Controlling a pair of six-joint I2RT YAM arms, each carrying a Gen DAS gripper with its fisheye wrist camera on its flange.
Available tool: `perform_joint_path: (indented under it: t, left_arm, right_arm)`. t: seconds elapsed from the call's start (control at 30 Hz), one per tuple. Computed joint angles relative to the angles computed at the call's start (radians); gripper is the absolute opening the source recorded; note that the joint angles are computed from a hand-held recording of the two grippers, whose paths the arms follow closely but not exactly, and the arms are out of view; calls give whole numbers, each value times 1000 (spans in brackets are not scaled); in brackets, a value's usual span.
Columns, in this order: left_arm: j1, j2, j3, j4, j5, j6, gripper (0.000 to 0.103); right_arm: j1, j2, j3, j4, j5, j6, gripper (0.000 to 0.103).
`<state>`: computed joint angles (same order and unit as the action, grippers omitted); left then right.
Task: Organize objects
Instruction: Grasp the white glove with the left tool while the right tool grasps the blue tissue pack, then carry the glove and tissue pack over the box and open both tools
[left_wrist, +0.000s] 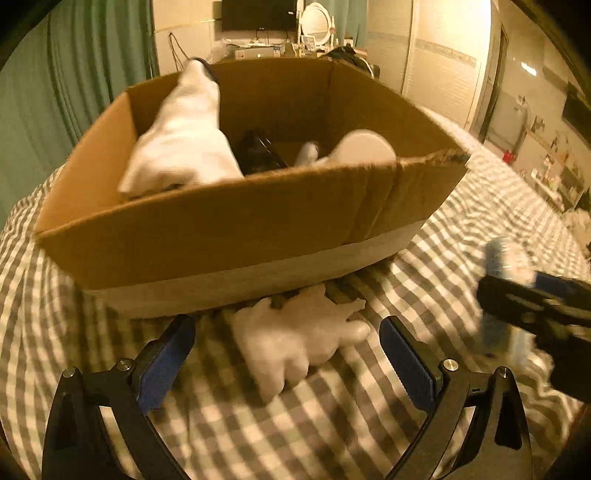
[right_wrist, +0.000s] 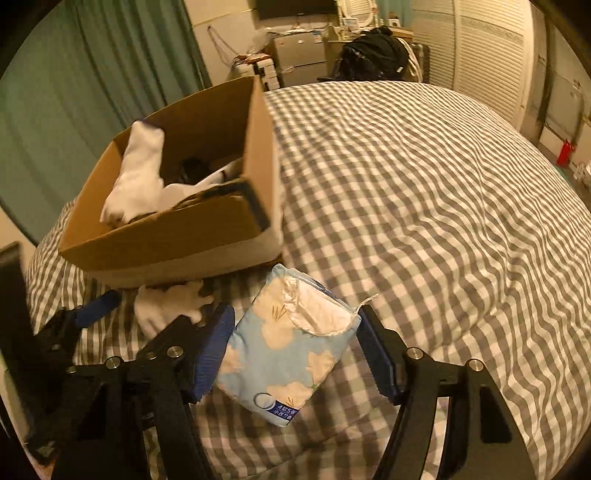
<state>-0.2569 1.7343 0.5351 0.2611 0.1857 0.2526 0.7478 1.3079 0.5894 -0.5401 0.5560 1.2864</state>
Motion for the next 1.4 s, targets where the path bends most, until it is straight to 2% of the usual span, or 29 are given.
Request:
perform_joint_path:
  t: [0.2, 0.33, 0.53, 0.77, 0.87, 1.0, 1.07, 1.13, 1.4]
  left_arm:
    - [-27, 113, 44, 46, 0, -12, 102]
    - [-17, 139, 63, 31, 18, -17, 84]
    - [-5, 74, 44, -25, 34, -10, 82]
    - [-20, -134, -60, -91, -32, 54, 82]
    - [-9, -249, -87, -156, -48, 55, 82]
    - [60, -431, -96, -296, 7, 74, 82]
    - [126, -436, -46, -344, 50, 122, 82]
    - [114, -520, -58, -392, 39, 104, 82]
    - [250, -706, 46, -632, 136, 147, 82]
  right_arm:
    - [-14, -18, -28, -7, 7, 21, 67]
    - [-26, 1, -41, 28, -12, 5, 67]
    - [-19, 30, -40, 45, -18, 6, 67]
    - [27, 47, -1, -8, 14, 46, 67]
    - [74, 46, 34, -67, 39, 82, 67]
    - [161, 48, 107, -205, 92, 164, 67]
    - [200, 50, 144, -270, 114, 201, 67]
    - [237, 53, 189, -336, 136, 233, 67]
    - [376, 104, 433, -629, 251, 349, 67]
